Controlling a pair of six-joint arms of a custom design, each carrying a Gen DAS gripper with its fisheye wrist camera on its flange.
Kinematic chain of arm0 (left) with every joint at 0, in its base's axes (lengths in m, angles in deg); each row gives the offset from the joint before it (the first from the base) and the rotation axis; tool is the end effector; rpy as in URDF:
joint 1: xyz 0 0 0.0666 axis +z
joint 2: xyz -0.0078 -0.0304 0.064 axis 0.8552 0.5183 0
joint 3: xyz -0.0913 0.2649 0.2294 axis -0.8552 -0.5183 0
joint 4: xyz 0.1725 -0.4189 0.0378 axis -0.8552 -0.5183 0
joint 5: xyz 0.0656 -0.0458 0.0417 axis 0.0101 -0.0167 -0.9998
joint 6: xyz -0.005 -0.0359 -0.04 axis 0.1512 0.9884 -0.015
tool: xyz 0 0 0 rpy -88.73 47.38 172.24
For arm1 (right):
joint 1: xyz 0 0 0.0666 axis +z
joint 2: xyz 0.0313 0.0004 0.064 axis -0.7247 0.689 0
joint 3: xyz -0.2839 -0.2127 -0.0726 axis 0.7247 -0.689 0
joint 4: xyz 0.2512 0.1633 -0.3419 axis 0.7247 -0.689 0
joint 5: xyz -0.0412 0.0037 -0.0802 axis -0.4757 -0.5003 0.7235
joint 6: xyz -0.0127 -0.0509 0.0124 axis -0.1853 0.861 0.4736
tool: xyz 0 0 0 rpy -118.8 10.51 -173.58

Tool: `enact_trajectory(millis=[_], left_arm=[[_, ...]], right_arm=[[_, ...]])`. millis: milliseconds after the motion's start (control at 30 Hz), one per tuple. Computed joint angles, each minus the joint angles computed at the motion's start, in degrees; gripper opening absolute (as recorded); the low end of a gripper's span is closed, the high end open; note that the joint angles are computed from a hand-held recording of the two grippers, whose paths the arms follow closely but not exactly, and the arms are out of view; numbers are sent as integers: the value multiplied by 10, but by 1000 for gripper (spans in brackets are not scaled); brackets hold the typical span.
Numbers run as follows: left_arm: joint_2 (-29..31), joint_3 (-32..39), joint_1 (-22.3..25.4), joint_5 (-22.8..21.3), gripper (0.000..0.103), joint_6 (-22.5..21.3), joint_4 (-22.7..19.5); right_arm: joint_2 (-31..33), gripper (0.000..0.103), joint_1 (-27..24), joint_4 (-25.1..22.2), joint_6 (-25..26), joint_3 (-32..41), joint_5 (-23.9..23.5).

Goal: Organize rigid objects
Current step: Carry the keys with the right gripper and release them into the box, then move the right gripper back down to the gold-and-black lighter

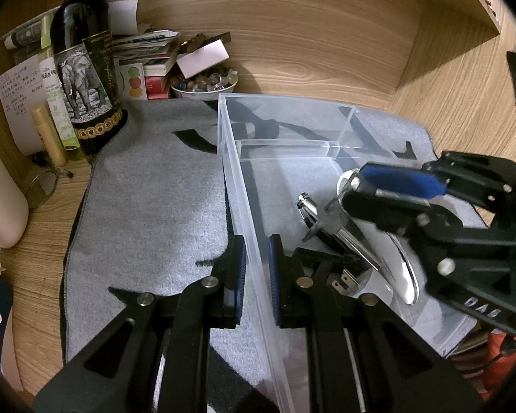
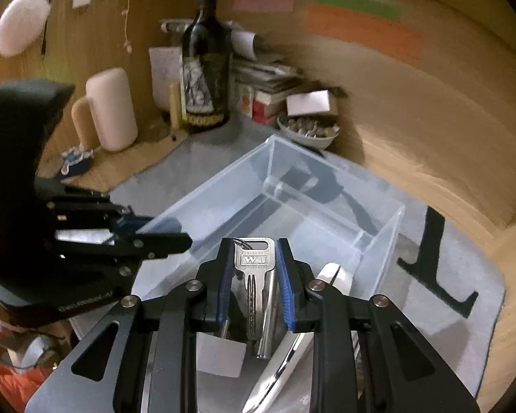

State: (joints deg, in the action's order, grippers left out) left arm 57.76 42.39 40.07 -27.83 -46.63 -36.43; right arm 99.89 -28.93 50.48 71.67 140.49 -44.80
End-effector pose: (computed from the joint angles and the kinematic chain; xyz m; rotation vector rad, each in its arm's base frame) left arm 0.5471 -0.1937 0.3181 0.5617 2.4004 -0.3763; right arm 0.5070 0.1585 0.3397 -0.4350 2.3210 0.0718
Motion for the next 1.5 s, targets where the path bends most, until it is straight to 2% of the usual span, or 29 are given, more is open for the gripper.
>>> enact_trajectory(millis=[367,500,667,833,1067,1500], left_arm=[[0,2,-1,-1,12,1,-1],[-1,1,-1,0,12,0,-1],[-1,1,0,-1,12,0,-1],[-1,0,-2,-4,12,0,-1],[-1,-1,-1,-5,12,-1,0],[-1,-1,0,-5,12,-3,0]], right_arm=[[29,22,0,-41,4,24,7],[26,23,2,-42,0,24,12],[13,38,4,-27,0,14,17],[-2,41,2,-13,-5,4,13],[-42,46,-3,18,-10,-18,30],[-98,49,-43,33,-38,-52,66]])
